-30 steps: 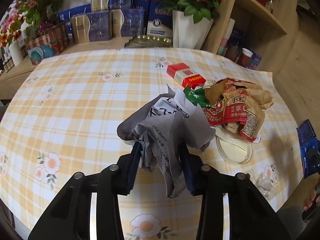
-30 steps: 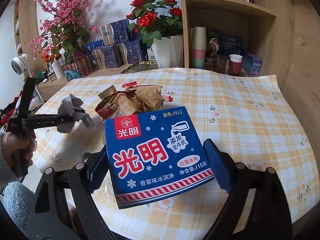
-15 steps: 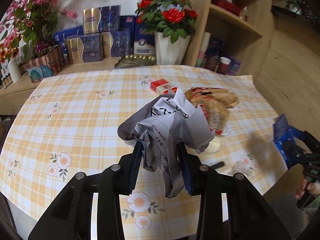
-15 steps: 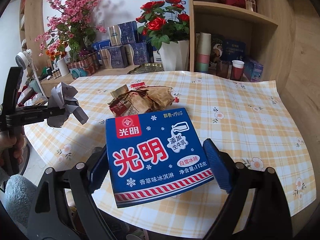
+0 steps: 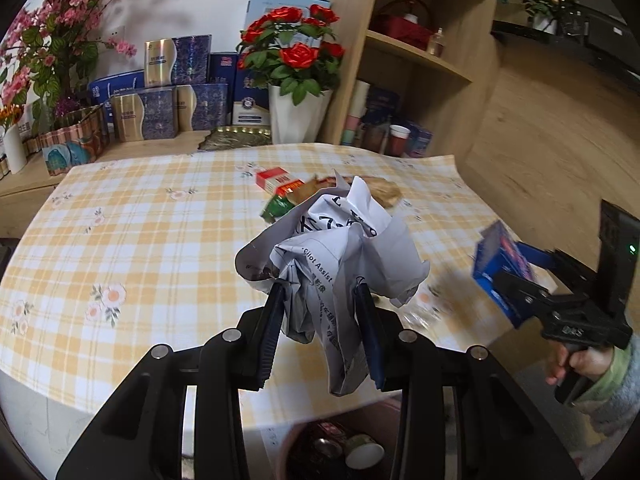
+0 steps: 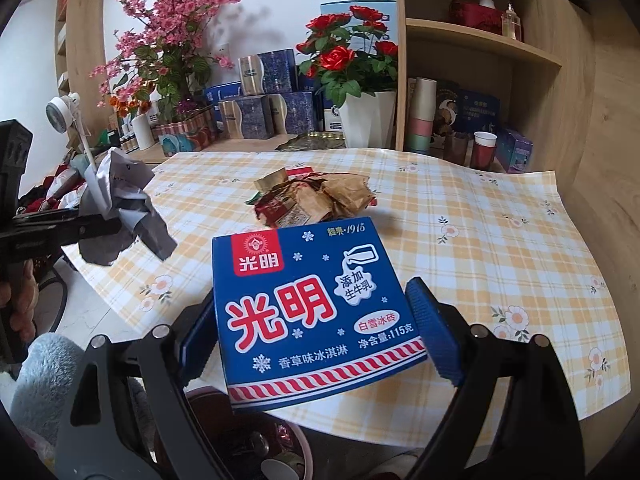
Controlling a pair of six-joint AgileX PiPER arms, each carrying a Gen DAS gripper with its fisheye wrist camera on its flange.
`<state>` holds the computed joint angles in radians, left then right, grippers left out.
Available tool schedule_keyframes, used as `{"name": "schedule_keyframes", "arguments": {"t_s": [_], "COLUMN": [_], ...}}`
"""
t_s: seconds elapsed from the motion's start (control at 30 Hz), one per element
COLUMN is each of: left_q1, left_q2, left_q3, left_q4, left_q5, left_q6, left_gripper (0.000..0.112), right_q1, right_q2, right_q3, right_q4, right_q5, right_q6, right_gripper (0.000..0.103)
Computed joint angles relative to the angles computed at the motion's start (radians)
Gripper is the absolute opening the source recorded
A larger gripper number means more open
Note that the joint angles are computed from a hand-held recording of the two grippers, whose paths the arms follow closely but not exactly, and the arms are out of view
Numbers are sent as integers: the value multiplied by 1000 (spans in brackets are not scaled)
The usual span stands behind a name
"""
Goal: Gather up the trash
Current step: 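Carry the grey crumpled paper over the bin and open the left tool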
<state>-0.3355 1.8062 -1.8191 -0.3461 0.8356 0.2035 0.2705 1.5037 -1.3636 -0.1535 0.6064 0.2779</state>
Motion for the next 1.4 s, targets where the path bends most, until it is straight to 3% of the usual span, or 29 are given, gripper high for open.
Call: {"name": "schedule_keyframes", "arguments": {"t_s": [0.27,0.43,0.67,1.03,1.1,1.23,1.4], "left_q1": [-41,-83,-157,-227,-235,-242,-226], "left_q2": [-173,-204,-134,79,105,101,46], "left_q3": [278,408,493,430,410,407,440], "left_q4": [-54,-69,-15,64,69,71,41], "left_q5": [-38,-29,-37,-17,-15,-31,-84], "left_q6": [112,153,133,91,91,110,116], "left_gripper": [36,36,37,40,45,71,82], "right_q1": [46,56,38,11,10,6,9], "right_q2": [-54,-85,-144,-201,-204,-206,-205], "right_q3": [73,124,203,278,284,288,292], "right_q4": [-26,-35,-32,-39,-37,-31,-28], "right_q5": [-26,-35,-44,-39,-40,-40,-38], "right_q6": [42,57,69,92,89,81,78], "right_gripper": [86,86,86,86,86,86,86]}}
